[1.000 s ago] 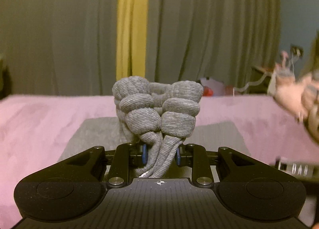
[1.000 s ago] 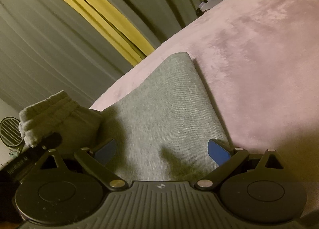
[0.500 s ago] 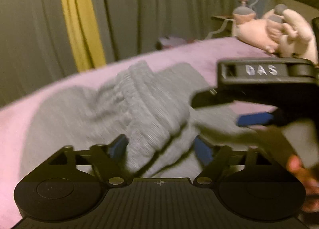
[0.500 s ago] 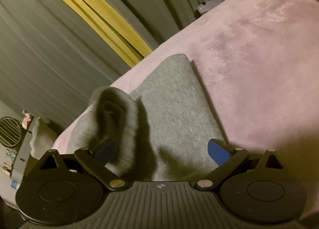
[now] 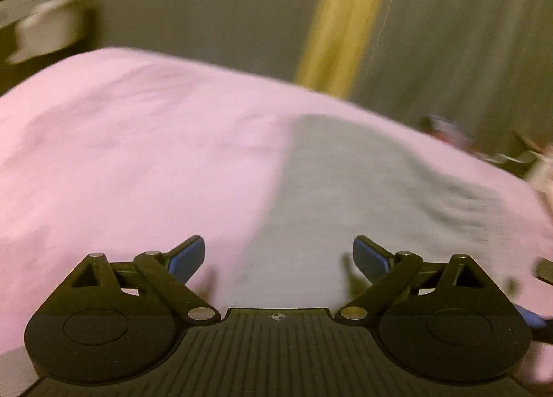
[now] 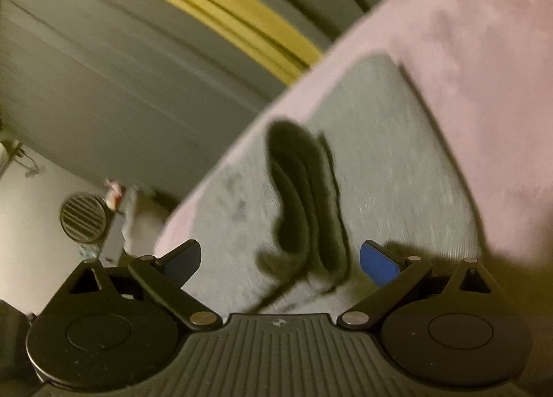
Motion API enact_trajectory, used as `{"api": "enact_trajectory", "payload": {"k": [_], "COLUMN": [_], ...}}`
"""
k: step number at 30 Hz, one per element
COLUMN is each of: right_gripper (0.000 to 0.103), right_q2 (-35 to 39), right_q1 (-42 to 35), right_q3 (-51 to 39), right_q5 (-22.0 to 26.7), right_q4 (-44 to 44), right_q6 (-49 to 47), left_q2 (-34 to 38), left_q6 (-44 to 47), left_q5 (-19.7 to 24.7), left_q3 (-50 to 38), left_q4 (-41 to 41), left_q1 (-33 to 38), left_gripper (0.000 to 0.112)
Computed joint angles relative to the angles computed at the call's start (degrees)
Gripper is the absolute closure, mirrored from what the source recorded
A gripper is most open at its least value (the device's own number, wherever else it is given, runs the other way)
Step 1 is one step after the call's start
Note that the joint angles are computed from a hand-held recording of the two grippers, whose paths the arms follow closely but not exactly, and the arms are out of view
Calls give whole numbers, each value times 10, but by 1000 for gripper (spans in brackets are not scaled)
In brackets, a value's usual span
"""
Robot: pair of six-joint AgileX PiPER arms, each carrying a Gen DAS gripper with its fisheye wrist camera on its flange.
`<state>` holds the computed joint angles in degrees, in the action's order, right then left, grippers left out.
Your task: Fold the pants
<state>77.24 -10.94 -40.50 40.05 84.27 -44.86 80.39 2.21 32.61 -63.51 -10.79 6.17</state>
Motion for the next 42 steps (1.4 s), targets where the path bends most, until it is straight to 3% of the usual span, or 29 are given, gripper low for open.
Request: {"api": "enact_trajectory", "payload": {"k": [3,4,6,9,15,18,19,21,25,27,31,32,33,34,37,42], "right_gripper": [5,7,19,23,23,23,25,48,45,34,26,30,49,59,64,66], "right_q2": [29,37,58,89,146,162,165,163,193,217,233,231,224,214,184,129], "right_q1": [21,26,40,60,7,15,25,45,54,51,61,69,80,91,113,119], "right_q3": [-33,-40,-66,-99,-130,-168,-185,-200,-233,-244,-254,-254,-253,-254,-249,-250], "right_q5": [-16,-17,-15,-18,59,65,60,44,50,67,69,57,37,16,-20,-28], "right_q4": [-59,-61,-88,-115,-53,-99,-123,-132,-143,-127,-102,-106,-119,-150,-177,-130], "right_q6": [65,71,98,121,152,199,214,204,217,218,223,230,238,252,252,214], "left_q2": [27,28,21,16,22,34,37,41,44,48,51,49,45,40,26,34], "left_q6": [-52,-25,8,22,72,80,80,75,77,86,129,148,167,194,266,218], "left_q5": [39,34,11,5,16,26,31,38,42,42,17,6,-5,-19,-49,-51], "left_q3": [-22,-20,-5,9,7,0,-2,-7,-6,-6,6,14,23,35,66,64], "left_q4": [2,-28,-51,-50,-135,-167,-175,-182,-187,-196,-246,-270,-297,-337,-457,-475], "left_q1": [18,26,29,19,43,59,64,70,72,71,74,78,83,91,117,140], "left_gripper": [16,16,16,16,16,16,16,16,16,16,16,16,16,16,16,16]}}
